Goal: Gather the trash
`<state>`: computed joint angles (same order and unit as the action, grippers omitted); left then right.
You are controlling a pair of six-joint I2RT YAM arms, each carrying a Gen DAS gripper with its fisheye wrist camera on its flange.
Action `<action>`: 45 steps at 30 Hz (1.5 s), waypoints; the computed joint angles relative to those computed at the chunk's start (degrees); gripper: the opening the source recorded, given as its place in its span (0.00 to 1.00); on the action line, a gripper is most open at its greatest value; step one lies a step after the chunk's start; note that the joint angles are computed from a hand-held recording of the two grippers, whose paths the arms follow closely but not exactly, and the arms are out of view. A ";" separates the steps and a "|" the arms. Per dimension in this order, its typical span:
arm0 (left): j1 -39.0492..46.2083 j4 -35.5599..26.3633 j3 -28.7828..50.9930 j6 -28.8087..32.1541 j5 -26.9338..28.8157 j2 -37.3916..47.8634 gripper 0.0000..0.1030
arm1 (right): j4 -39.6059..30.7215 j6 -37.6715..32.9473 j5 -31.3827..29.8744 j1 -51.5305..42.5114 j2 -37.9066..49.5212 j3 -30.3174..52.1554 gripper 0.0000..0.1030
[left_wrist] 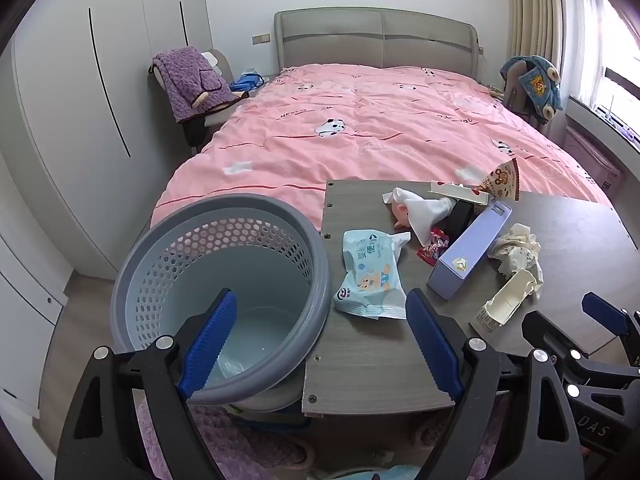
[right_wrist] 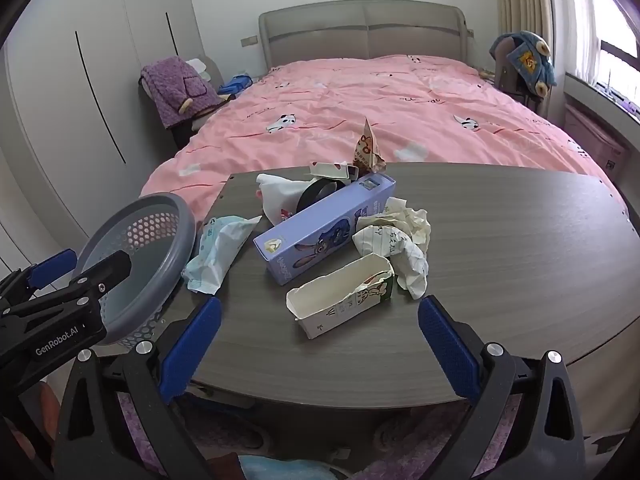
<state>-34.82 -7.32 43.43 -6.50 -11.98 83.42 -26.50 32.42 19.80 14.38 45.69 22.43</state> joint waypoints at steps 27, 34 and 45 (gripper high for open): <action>0.30 -0.56 0.12 0.27 -0.14 -0.09 0.80 | -1.13 1.58 1.54 0.16 2.29 0.94 0.94; 0.26 -0.56 0.12 0.22 -0.18 -0.08 0.80 | -1.02 1.47 1.48 0.11 2.26 0.87 0.94; 0.23 -0.42 -0.03 0.25 -0.24 -0.15 0.80 | -1.34 1.71 2.14 0.84 2.74 1.59 0.94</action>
<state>-34.59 -7.74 43.40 -6.25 -12.22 83.27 -27.84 34.14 21.95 15.23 48.43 24.02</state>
